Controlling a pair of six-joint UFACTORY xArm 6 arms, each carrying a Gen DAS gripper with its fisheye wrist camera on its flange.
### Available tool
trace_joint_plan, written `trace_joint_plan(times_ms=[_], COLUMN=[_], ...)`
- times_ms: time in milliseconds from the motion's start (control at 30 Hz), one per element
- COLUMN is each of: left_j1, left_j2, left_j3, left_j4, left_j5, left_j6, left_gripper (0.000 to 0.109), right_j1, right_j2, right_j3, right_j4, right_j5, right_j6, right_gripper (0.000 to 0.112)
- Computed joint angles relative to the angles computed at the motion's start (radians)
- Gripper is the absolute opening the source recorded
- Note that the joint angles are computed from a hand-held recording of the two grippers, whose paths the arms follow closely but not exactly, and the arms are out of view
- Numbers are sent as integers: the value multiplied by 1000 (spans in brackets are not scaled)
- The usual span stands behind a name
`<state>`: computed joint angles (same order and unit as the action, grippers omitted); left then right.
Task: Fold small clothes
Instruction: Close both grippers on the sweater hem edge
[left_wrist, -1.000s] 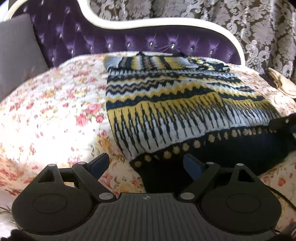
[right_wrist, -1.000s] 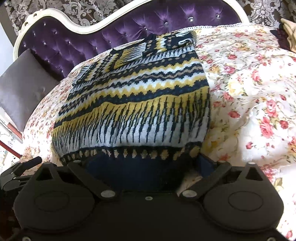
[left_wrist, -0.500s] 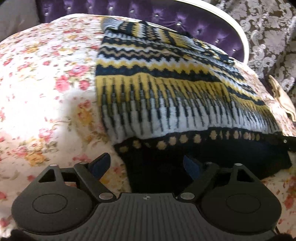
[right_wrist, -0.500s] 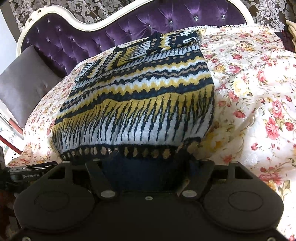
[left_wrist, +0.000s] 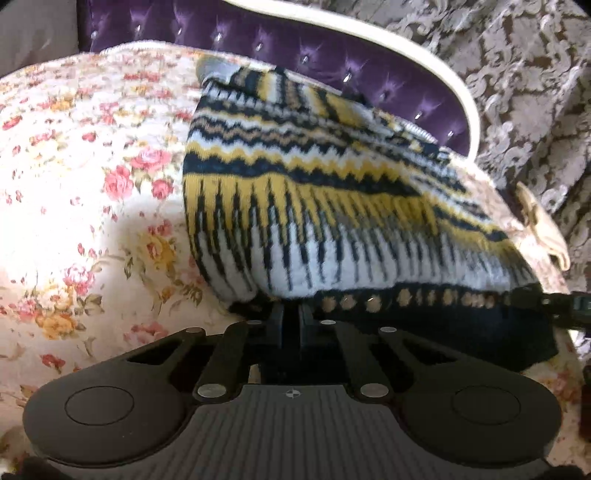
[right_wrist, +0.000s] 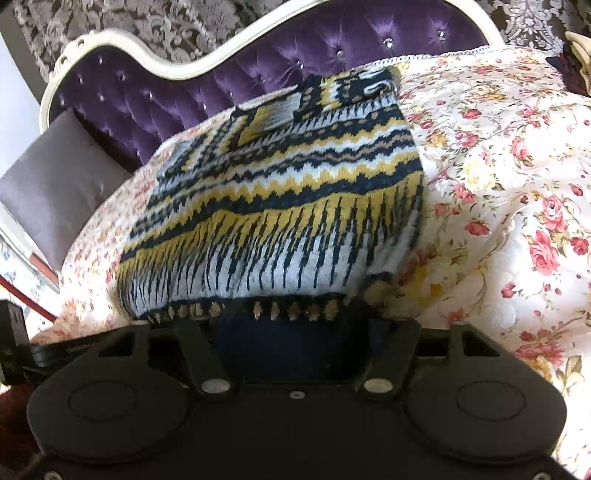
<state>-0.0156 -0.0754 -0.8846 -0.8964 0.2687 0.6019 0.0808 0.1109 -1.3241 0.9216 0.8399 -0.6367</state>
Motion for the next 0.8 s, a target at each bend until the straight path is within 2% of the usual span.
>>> trace_joint_plan(times_ms=[33, 67, 100, 200, 267, 333, 400, 533, 600, 667, 700, 800], left_j1=[-2, -5, -9, -6, 4, 9, 11, 28, 33, 34, 35, 35], left_j2=[-8, -16, -24, -35, -35, -42, -54, -50, -36, -18, -9, 16], left_j3=[1, 3, 6, 10, 7, 19, 43, 42, 27, 12, 2, -25], left_j4=[-48, -84, -99, -12, 69, 96, 151, 174, 194, 197, 196, 178], left_j5=[2, 0, -3, 8, 43, 47, 24, 43, 63, 77, 89, 127], left_j6=[45, 78, 94, 34, -33, -66, -137, -200, -219, -217, -214, -186], left_gripper=[3, 3, 3, 5, 16, 50, 67, 73, 73, 73, 73, 73], right_j1=[-5, -13, -21, -41, -49, -56, -69, -85, -96, -100, -98, -65], right_j2=[-2, -2, -3, -7, -12, -18, -17, -15, -8, 3, 11, 15], right_j3=[5, 7, 10, 17, 20, 20, 16, 3, -9, -27, -43, -61], right_j4=[25, 50, 72, 136, 165, 191, 233, 296, 340, 367, 350, 210], right_j5=[4, 13, 19, 38, 45, 51, 73, 95, 118, 132, 136, 50], right_j6=[-8, -14, -17, -27, -38, -45, -43, -41, -44, -44, -38, 38], right_gripper=[47, 32, 26, 24, 22, 21, 21, 21, 14, 14, 15, 25])
